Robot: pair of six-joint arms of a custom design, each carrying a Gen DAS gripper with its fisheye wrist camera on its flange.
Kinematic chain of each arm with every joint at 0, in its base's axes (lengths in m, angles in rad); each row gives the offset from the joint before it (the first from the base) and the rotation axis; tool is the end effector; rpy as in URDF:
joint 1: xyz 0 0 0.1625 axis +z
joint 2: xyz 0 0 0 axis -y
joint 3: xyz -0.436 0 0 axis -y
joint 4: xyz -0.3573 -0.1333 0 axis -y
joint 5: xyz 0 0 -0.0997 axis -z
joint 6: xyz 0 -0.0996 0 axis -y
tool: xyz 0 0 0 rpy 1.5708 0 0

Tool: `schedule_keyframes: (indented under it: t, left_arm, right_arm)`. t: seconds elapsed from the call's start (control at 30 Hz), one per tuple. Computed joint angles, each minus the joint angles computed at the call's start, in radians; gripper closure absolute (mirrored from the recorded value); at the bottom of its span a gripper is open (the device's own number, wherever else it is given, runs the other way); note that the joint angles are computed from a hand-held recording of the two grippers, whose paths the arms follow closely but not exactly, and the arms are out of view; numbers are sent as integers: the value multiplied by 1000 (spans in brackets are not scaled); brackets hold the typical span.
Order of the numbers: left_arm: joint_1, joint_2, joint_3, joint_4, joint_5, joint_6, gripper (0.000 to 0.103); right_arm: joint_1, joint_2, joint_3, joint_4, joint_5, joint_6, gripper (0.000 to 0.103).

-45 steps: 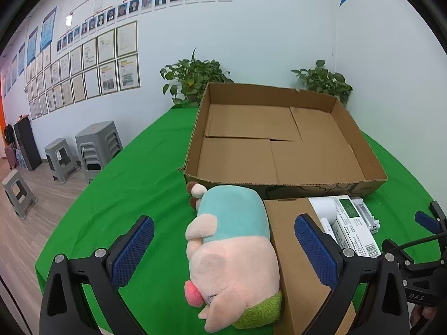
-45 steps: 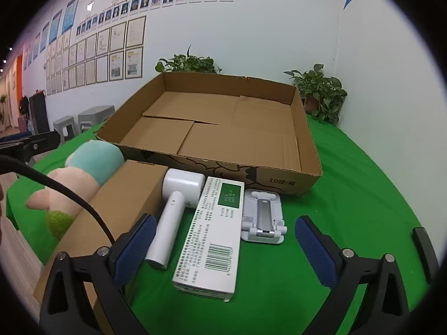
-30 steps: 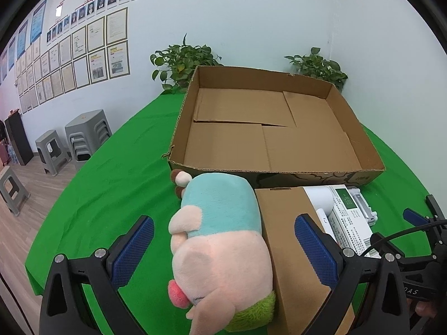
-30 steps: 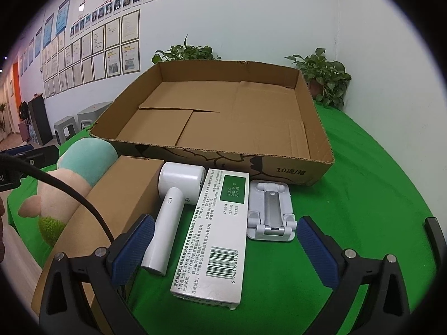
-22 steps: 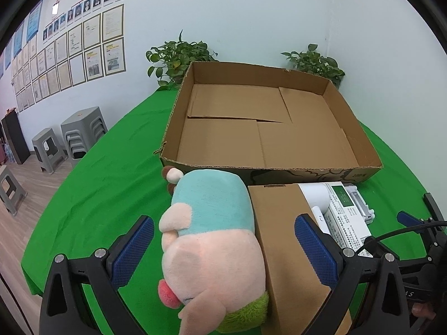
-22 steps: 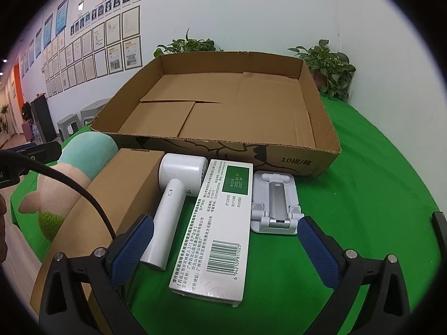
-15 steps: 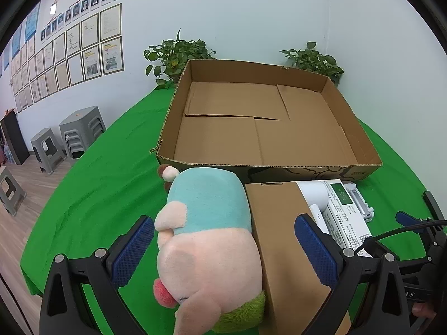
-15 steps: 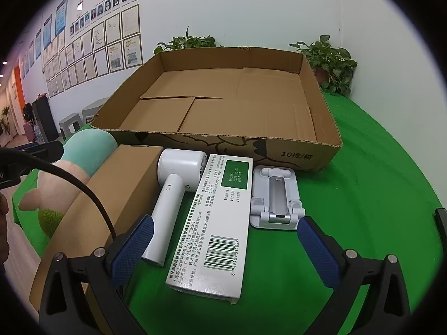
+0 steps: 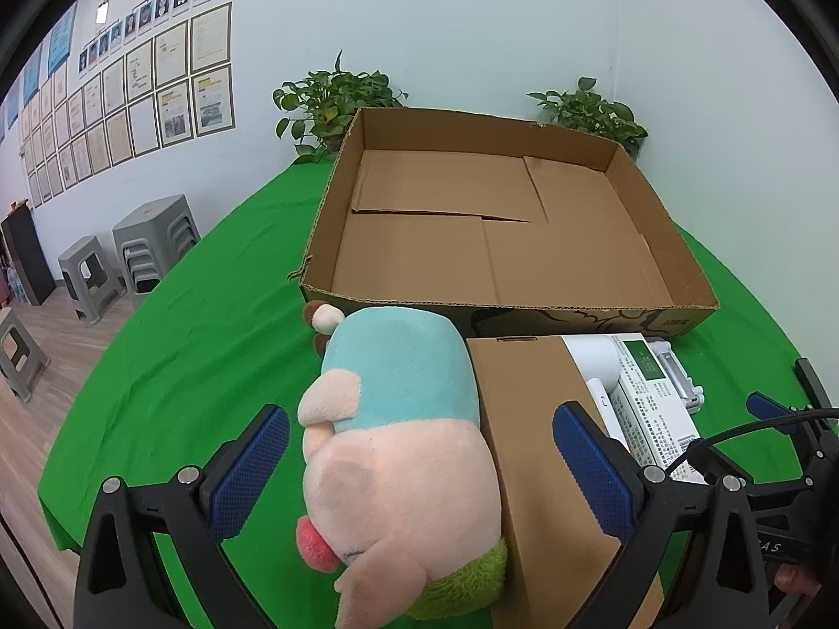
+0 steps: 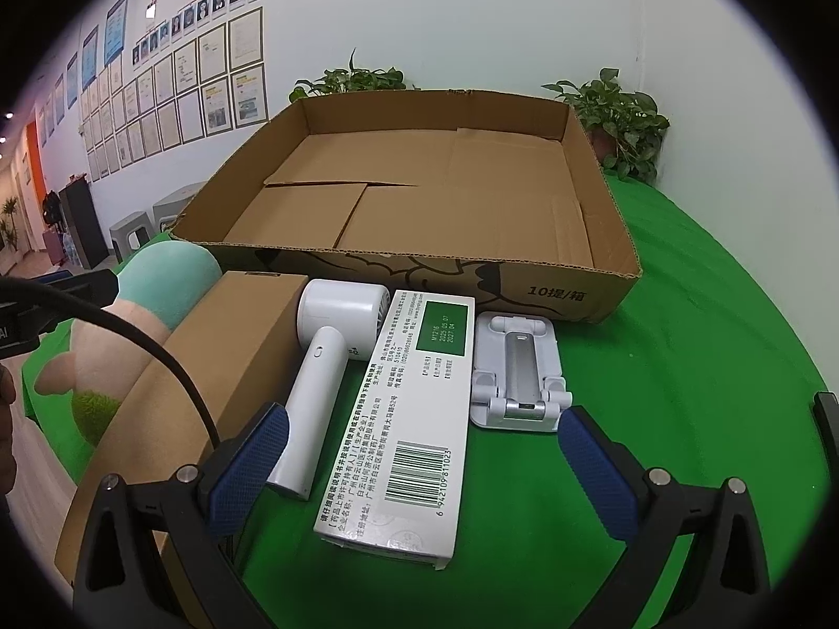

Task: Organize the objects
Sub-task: 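Close the left gripper on the plush pig toy and lift it, then carry the plush pig with the left gripper over the cardboard tray box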

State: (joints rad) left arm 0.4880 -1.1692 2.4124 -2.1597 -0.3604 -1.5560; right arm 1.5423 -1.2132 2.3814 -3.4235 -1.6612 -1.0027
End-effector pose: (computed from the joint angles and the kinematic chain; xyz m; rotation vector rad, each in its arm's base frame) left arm -0.1969 -0.3609 0.1370 -0.0122 2.0331 -1.1592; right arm 0.1119 -0.4359 0.2284 1.1923 -2.3415 0.7557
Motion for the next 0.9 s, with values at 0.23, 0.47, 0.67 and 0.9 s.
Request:
schedule_keyframes:
  t: [0.23,0.47,0.67,0.9]
  left_arm:
    - [0,-23,21,-17,-13,4,1]
    - [13,-49,56,-93,-41,55,1]
    - [73,-22,106,-348,-153,235,1]
    - [91,45,224,-729,-195,366,21]
  right_arm:
    - [-1,5,8,-41,1,-34,1]
    - [4,13,38,-129,69,-178,1]
    - [-2,-39,84,-75,294,-425,1]
    - [35,-158,48,339,452,-634,1]
